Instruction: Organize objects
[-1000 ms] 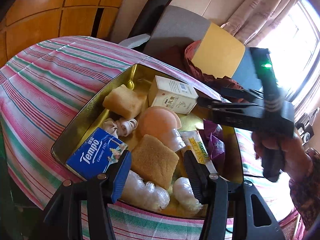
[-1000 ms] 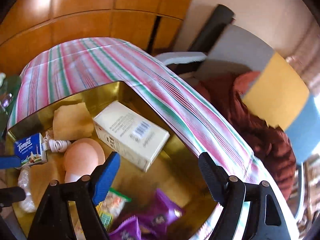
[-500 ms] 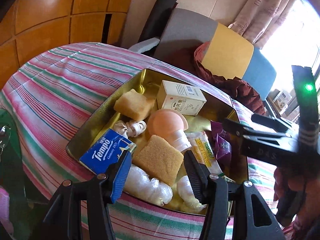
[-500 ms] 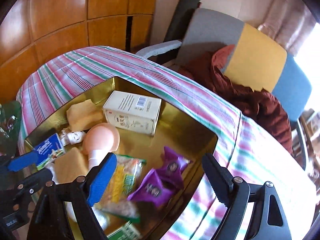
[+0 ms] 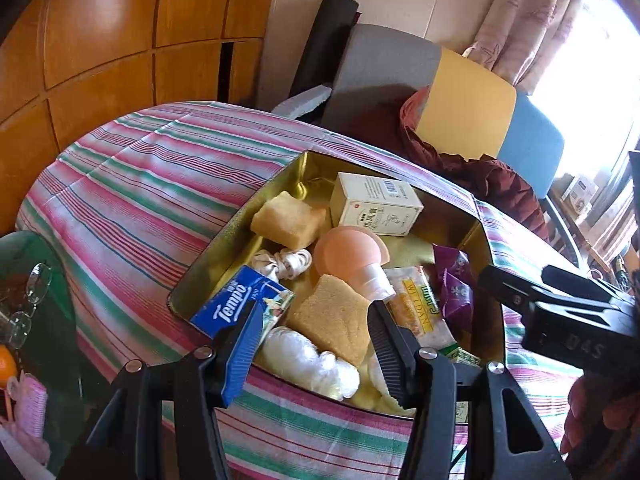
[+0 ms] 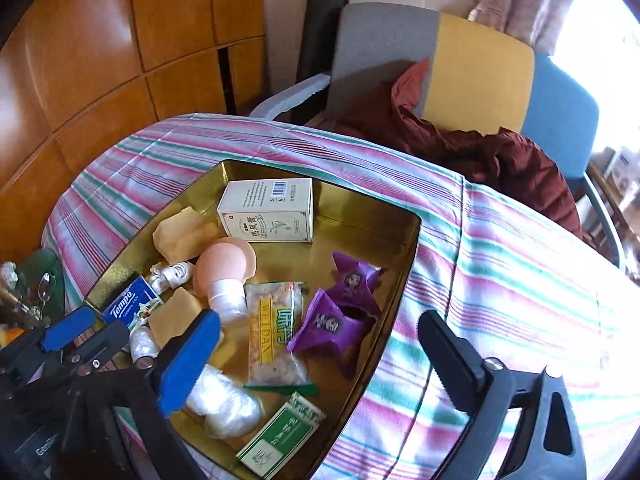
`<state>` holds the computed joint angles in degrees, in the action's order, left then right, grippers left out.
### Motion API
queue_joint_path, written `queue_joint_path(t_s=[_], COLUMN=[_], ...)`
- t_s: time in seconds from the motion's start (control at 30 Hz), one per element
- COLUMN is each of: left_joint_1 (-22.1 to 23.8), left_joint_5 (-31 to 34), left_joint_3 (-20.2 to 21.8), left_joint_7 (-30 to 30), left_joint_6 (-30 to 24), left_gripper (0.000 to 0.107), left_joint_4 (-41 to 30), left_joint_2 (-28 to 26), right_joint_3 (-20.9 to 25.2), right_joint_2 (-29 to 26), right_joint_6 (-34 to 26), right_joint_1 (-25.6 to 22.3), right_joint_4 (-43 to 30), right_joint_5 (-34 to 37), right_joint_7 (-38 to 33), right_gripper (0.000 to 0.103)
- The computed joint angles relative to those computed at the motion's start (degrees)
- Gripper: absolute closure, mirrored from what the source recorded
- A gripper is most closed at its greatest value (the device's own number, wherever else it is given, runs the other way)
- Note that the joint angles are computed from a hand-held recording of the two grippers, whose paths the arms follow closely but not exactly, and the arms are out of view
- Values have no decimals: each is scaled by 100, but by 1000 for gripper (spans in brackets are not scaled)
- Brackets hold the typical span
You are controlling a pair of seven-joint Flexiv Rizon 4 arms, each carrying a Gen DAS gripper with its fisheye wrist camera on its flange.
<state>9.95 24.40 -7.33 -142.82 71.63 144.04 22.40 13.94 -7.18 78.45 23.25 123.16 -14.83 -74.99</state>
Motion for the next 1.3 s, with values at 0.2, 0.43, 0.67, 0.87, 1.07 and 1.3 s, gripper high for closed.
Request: queue_joint_path(t_s=[0.2,0.43,0.67,0.87,1.07,1.3], left_joint_1=[71,-56,245,-46,75,-220], left_joint_5=[45,-177,30,-224,165,121], left_joint_3=[-48,140,-292,-7,-257,-83], left_joint_7=[-120,75,-142,130,-240,-49], left_joint_6=[-263,-171,-609,-727,-1251,-1515], left_gripper=[52,52,52,52,52,52], left_joint_4=[-2,79,-60,-158,-344,-484], left_joint_2=[177,234,536,376,491,367], right_joint_3=[-6,-223,-315,-273,-249,-196], right_joint_2=[166,290,400,457,481,505], right_joint_6=[-135,-4,121,-35,-120,-251], right_joint_1=[33,57,-85,-140,-220,-217], right_joint_4=[120,405,539,521,526,509], right_joint_5=[-6,-991,-1873,-2037,-2268,-2186], right_joint_7=[269,1216,2191,2534,2843,2868], right_gripper=[0,0,0,0,0,0])
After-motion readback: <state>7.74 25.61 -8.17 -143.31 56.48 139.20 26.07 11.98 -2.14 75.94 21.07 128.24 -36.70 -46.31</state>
